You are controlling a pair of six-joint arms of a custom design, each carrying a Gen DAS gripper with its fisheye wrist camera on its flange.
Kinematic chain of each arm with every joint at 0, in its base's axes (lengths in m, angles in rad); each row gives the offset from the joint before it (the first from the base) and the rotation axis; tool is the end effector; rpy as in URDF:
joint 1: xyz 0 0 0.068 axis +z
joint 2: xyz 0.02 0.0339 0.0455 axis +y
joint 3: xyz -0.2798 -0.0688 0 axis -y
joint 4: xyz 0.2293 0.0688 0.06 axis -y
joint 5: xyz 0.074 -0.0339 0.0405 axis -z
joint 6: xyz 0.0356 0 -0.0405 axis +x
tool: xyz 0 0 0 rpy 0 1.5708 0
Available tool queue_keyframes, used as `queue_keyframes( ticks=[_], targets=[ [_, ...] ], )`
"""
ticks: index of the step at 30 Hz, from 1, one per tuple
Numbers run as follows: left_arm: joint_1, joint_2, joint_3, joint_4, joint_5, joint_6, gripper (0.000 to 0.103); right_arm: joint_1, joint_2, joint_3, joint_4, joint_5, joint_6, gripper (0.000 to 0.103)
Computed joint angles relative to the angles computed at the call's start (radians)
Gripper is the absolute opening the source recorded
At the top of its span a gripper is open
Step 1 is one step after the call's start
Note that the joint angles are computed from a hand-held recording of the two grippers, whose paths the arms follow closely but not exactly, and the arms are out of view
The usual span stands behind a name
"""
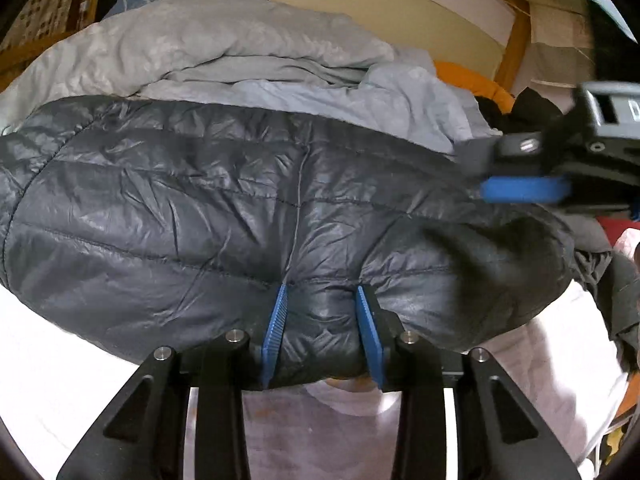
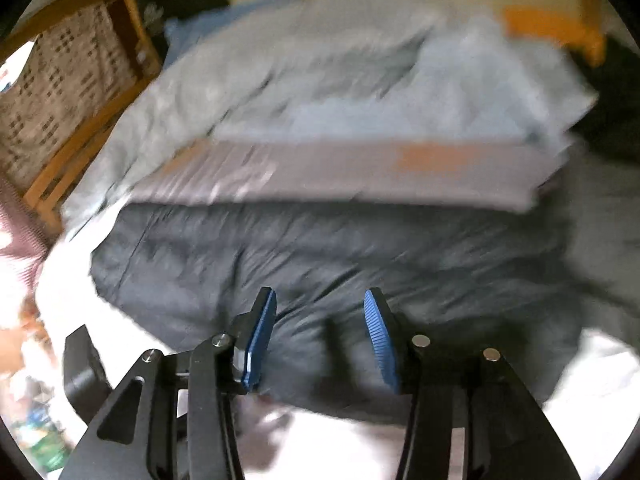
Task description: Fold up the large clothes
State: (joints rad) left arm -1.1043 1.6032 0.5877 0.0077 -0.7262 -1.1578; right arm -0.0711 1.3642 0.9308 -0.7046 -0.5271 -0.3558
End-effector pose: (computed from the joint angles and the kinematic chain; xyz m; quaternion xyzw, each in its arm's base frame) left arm 0.1356 -0.2168 0.1448 -0.1226 0.8950 -0.0897 0.4193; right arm 0.2405 0.0008 0.2504 -0.1891 0.9255 0.2047 0.2565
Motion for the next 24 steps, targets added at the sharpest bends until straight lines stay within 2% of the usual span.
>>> queue_keyframes(
  ticks=[2,4,7,11,15,18,21,24],
  targets=[
    [0.010,0.021,-0.020,0.062,0.012,-0.007,0.035,0.059,0.129,0.057,-0.070,-0.030,-0.002,0.049],
    [0.021,0.008,-0.063,0.126,0.032,-0.014,0.036,0.129,0.173,0.064,-0.040,0.007,0.044,0.049],
    [0.027,-0.019,-0.106,0.168,0.055,-0.034,0.036,0.226,0.230,0.083,0.025,0.083,0.130,0.049],
    [0.014,-0.014,-0.108,0.164,0.054,-0.088,0.035,0.304,0.338,0.144,0.083,0.188,0.213,0.044],
    [0.034,-0.014,-0.117,0.183,0.089,-0.091,0.034,0.368,0.416,0.206,0.096,0.277,0.226,0.044],
    [0.018,-0.007,-0.104,0.156,0.076,-0.104,0.034,0.373,0.486,0.276,0.100,0.284,0.265,0.043],
    [-0.011,0.014,-0.056,0.068,0.044,-0.123,0.034,0.381,0.561,0.366,0.101,0.291,0.318,0.042],
    [-0.011,0.017,-0.054,0.071,0.047,-0.128,0.034,0.357,0.626,0.414,0.149,0.253,0.375,0.042]
  ],
)
